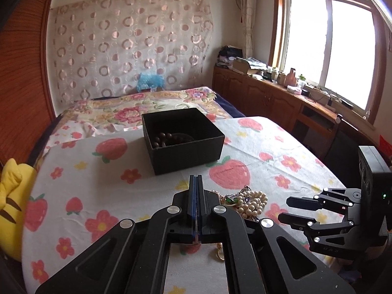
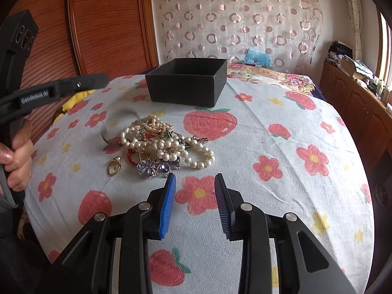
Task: Organize jewelry
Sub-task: 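Grasp the pearl necklace with the right tool while the left tool lifts the silver bangle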
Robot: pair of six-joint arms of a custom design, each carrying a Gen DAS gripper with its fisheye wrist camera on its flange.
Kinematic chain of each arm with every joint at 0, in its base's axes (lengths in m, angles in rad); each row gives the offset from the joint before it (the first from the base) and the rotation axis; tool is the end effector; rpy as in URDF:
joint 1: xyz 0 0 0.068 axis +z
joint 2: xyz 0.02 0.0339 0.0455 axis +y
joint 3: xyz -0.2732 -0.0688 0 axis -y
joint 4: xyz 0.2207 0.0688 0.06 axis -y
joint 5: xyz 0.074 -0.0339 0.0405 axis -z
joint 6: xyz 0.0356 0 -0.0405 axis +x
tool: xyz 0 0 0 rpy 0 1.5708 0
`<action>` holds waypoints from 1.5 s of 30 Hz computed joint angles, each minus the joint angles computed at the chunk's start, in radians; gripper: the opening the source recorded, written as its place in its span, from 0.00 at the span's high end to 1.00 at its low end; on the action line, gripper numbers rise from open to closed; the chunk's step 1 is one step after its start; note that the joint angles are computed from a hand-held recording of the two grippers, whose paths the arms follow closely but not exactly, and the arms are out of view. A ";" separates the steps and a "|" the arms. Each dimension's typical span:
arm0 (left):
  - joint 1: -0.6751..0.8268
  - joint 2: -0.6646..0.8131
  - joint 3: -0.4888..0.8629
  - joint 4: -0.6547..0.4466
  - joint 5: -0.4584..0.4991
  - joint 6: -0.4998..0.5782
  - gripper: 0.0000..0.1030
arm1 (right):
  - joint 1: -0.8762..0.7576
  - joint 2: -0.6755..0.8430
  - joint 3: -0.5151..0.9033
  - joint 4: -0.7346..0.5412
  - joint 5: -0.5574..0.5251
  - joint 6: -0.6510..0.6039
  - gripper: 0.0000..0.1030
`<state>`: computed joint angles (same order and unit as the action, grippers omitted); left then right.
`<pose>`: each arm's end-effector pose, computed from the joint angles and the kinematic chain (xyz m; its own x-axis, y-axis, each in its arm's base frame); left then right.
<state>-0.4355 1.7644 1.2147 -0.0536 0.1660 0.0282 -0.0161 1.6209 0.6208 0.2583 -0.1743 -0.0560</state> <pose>0.3438 -0.1665 0.2556 -0.4990 0.2629 -0.8258 0.5537 0.8297 -0.0705 0.2839 0.0016 0.1594 -0.6682 -0.0444 -0.7427 -0.1496 0.9858 0.0757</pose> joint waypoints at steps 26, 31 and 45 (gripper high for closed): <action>0.107 0.319 0.309 -0.271 0.068 0.057 0.74 | -0.004 -0.003 0.017 -0.033 -0.009 -0.015 0.66; 0.105 0.311 0.298 -0.260 0.066 0.072 0.96 | -0.007 -0.005 0.057 -0.075 -0.021 -0.036 0.66; 0.120 0.087 0.065 -0.071 0.046 0.018 0.96 | -0.049 0.194 0.347 -0.278 -0.049 -0.138 0.65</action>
